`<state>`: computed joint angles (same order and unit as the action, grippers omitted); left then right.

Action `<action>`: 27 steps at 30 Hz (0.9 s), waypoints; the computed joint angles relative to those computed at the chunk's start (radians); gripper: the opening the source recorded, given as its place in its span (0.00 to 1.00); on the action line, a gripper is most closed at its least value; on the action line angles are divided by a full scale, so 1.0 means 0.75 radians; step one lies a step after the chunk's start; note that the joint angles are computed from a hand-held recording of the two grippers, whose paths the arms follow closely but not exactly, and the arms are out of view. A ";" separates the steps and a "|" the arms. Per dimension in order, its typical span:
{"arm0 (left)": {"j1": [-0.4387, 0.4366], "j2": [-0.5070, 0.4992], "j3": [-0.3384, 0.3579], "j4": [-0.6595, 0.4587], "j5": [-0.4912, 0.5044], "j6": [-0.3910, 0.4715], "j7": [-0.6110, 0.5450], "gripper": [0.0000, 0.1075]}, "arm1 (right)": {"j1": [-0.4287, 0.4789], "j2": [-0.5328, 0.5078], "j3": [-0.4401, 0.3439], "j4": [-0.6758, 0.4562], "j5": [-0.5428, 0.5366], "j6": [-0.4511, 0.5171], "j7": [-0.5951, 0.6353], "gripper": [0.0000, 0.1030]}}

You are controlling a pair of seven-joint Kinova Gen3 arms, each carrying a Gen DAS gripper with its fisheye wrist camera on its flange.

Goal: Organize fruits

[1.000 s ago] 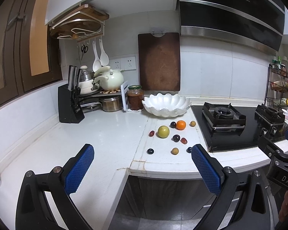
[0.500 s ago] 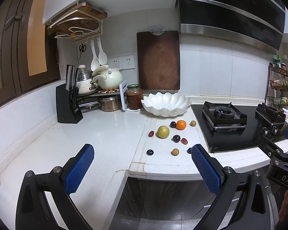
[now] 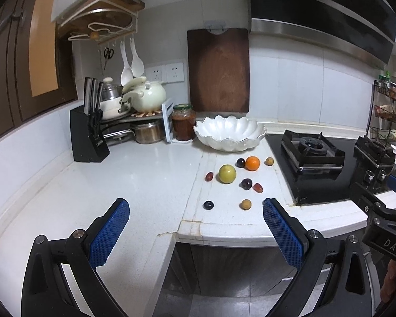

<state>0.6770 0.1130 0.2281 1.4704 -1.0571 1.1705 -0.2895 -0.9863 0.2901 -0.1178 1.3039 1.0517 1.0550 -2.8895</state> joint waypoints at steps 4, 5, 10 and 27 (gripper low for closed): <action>-0.033 0.029 -0.024 -0.032 0.045 -0.008 -0.044 0.96 | 0.021 0.054 0.011 -0.068 -0.058 -0.015 0.067 0.99; -0.039 0.036 -0.032 -0.038 0.055 -0.016 -0.057 0.96 | 0.026 0.069 0.018 -0.087 -0.075 -0.021 0.086 0.99; -0.099 0.066 -0.077 -0.075 0.171 -0.092 -0.155 0.96 | 0.050 0.145 0.059 -0.179 -0.187 -0.063 0.177 0.96; -0.224 0.266 -0.226 -0.188 0.472 -0.329 -0.567 0.72 | 0.145 0.465 0.192 -0.560 -0.666 -0.052 0.542 0.70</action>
<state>0.5088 0.3128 0.0585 1.3298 -0.7033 0.9236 -0.7145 -0.8776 0.6386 0.0259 0.8842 0.5525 1.0158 -2.4827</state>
